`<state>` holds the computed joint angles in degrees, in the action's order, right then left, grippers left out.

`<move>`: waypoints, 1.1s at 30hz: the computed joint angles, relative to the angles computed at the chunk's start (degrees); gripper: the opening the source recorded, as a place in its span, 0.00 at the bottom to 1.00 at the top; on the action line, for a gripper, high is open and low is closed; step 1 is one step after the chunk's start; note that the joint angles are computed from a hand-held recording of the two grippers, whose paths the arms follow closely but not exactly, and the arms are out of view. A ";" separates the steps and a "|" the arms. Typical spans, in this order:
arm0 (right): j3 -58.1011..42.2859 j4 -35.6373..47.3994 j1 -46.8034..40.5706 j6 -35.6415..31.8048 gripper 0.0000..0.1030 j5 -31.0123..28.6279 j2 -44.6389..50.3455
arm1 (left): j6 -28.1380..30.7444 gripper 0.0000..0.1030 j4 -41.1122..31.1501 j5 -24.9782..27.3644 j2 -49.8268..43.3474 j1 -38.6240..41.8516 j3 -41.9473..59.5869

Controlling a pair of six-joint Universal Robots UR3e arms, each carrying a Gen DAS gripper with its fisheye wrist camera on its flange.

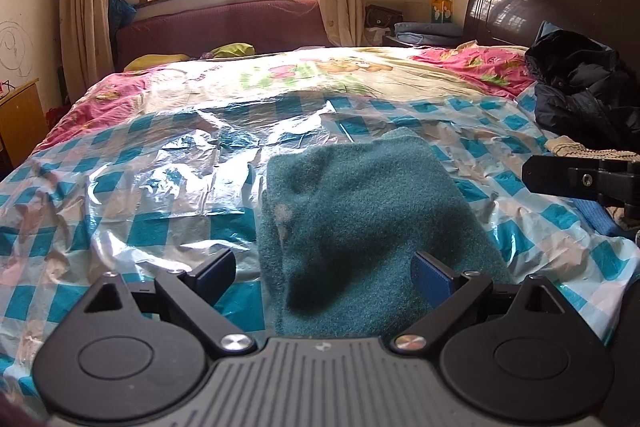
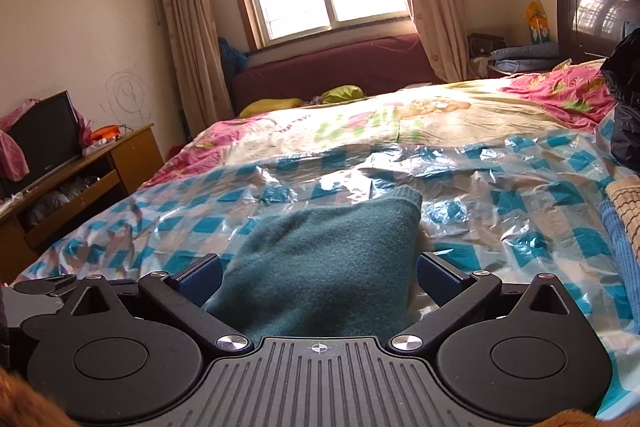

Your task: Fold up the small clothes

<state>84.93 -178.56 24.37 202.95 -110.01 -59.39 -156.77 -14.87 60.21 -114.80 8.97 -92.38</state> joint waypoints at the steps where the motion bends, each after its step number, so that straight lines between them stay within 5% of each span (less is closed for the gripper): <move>1: 0.79 -0.14 0.01 0.18 1.00 0.09 -0.18 | 0.11 0.97 -0.29 0.13 -0.03 -0.12 0.04; 33: 0.06 19.09 0.63 8.94 1.00 2.53 2.08 | -4.54 0.98 -14.15 11.24 -3.39 -4.98 4.31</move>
